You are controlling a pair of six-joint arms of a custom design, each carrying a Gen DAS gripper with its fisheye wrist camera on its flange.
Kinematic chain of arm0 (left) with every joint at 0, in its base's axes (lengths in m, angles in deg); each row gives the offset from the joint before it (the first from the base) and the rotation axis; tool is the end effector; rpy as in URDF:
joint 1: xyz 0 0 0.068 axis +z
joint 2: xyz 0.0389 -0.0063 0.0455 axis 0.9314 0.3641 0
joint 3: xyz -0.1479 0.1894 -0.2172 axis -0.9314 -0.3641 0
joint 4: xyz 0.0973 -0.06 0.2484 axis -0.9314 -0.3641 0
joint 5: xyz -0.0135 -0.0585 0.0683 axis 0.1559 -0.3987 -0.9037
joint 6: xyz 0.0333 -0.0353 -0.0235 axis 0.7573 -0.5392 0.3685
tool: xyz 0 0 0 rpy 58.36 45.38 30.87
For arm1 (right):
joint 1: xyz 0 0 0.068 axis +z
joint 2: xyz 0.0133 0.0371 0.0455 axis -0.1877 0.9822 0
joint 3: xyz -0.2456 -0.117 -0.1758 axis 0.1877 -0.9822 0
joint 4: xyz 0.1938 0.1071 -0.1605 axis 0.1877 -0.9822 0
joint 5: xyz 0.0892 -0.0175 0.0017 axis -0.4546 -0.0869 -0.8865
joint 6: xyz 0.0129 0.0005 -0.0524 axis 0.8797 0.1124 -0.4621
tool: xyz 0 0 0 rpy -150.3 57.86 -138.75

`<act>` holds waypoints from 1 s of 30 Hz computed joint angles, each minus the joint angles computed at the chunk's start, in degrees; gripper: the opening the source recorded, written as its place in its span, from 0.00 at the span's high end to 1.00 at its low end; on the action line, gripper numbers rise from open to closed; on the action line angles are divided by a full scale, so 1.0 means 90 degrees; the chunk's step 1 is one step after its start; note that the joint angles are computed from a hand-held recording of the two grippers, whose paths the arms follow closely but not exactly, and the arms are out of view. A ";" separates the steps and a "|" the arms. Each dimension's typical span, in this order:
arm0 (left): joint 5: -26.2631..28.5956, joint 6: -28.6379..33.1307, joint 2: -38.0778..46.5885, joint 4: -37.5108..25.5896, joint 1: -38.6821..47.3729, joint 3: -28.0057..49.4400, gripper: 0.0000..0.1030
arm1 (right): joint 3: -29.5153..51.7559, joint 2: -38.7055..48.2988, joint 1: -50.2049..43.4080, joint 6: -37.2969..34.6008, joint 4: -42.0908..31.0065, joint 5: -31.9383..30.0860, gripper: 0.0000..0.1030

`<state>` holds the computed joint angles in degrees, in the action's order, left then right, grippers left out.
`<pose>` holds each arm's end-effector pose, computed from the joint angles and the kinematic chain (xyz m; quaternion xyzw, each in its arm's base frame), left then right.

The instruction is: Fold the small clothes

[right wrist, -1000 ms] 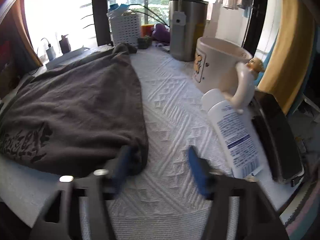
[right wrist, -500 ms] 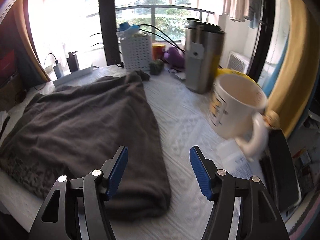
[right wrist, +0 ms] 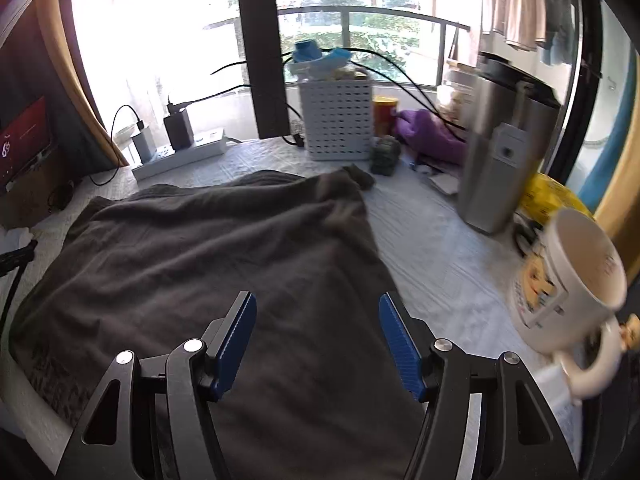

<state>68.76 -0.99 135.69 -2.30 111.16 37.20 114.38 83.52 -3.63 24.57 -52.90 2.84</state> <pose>0.2292 0.1804 0.2040 0.1237 0.9302 -0.1305 0.3201 0.1488 0.0151 0.2420 0.0321 0.9369 -0.0001 0.3482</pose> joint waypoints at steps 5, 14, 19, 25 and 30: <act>-0.0387 -0.0585 0.0303 0.0475 -0.0778 0.0140 0.53 | 0.0117 0.0794 0.0219 0.0098 0.0548 0.0030 0.36; -0.1124 -0.0752 0.0757 0.1406 -0.1567 0.0193 0.99 | 0.0372 0.1882 0.0117 0.0057 0.1266 -0.0256 0.36; -0.1411 -0.0746 0.0606 0.2047 -0.1756 0.0037 0.99 | 0.0550 0.2409 -0.0146 0.0016 0.1578 -0.0581 0.36; -0.1614 -0.0932 0.0969 0.2117 -0.1891 0.0353 0.99 | 0.1135 0.3397 -0.0769 0.0025 0.1935 -0.1551 0.34; -0.1612 -0.1064 0.0985 0.1496 -0.1869 0.0676 0.98 | 0.1621 0.4305 -0.1310 0.0438 0.2159 -0.2556 0.34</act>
<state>54.25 -10.57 144.55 11.16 94.34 43.28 128.96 122.27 -15.42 28.52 -33.48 -20.16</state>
